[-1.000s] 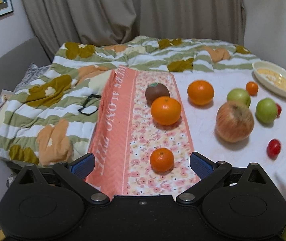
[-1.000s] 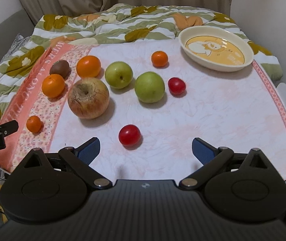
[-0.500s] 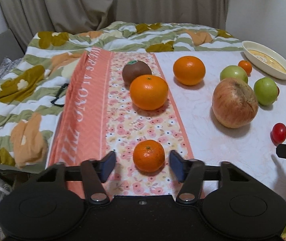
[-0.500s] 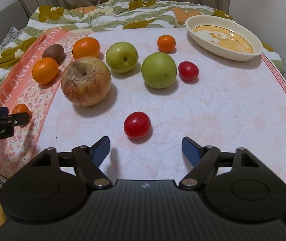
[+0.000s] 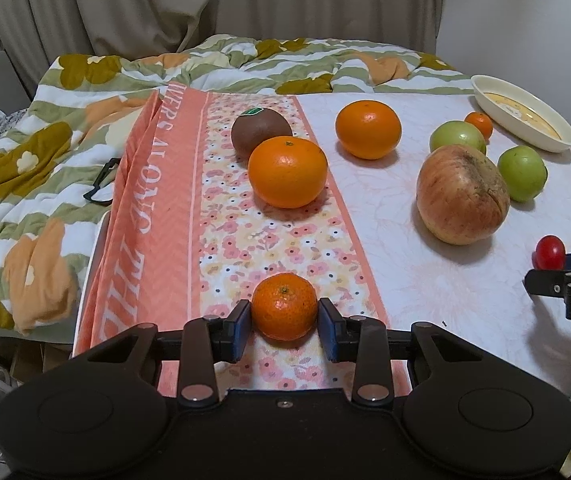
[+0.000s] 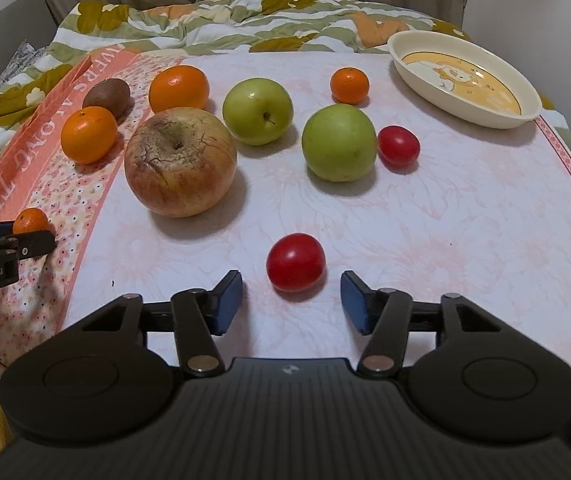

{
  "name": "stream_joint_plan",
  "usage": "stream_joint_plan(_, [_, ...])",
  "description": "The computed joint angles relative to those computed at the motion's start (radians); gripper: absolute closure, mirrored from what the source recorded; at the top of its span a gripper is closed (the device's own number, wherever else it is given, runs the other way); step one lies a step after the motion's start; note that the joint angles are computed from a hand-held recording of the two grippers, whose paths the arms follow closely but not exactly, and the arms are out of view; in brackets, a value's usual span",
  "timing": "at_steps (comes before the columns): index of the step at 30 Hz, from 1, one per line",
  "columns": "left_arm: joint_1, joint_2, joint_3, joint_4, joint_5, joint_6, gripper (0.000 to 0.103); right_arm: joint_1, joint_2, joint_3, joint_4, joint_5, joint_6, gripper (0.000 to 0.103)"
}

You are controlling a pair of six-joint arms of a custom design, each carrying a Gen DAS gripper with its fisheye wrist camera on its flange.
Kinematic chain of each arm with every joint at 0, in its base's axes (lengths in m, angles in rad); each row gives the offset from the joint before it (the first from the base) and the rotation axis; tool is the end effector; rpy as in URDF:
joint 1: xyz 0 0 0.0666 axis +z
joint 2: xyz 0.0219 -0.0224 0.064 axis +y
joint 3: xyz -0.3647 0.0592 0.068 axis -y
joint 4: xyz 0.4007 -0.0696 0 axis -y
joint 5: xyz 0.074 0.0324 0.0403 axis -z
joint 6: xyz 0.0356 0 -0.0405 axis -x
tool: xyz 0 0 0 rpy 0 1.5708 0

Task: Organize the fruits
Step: 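Grasp the small mandarin with the left tool while the right tool grasps the red tomato, then carry the mandarin and tomato to the white bowl with both tools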

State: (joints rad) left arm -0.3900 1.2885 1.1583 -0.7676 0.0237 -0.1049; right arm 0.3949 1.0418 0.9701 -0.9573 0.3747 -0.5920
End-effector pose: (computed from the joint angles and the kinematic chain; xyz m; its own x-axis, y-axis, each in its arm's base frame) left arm 0.4167 -0.1726 0.3620 -0.6780 0.3919 -0.6218 0.4673 0.8829 0.0468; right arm 0.3294 0.1228 0.3592 -0.7588 0.2463 -0.6029 0.2888 0.9570 0.0275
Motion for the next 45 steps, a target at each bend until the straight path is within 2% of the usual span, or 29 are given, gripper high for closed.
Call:
stream_joint_plan(3, [0.003,-0.004,-0.003,-0.002,0.001,0.002,0.064,0.004,0.019,0.014,-0.009,0.018,-0.007,0.037])
stream_joint_plan(5, [0.004,-0.008,-0.006,-0.003,0.000,0.004,0.064,0.006,0.025,0.018,-0.006,0.023,-0.011,0.048])
stream_joint_plan(8, [0.005,-0.011,-0.008,-0.005,-0.003,0.010,0.064,0.008,0.035,0.026,-0.006,0.032,-0.006,0.057])
stream_joint_plan(19, [-0.018,-0.027,0.024,-0.033,-0.021,0.042,0.064,-0.013,0.008,0.045,-0.025,0.011,0.017,0.057])
stream_joint_plan(26, [-0.088,-0.028,0.096,-0.077,-0.064,0.083,0.064,-0.074,-0.057,0.063,-0.050,-0.023,0.076,0.057])
stream_joint_plan(33, [-0.202,0.011,0.200,-0.115,-0.152,0.189,0.064,-0.238,-0.130,0.085,-0.071,-0.130,0.234,0.057])
stream_joint_plan(39, [-0.309,0.093,0.320,-0.145,-0.240,0.306,0.064,-0.459,-0.150,0.123,-0.086,-0.289,0.432,0.057])
stream_joint_plan(45, [-0.402,0.208,0.470,-0.155,-0.313,0.390,0.064,-0.688,-0.110,0.185,-0.084,-0.450,0.631,0.057])
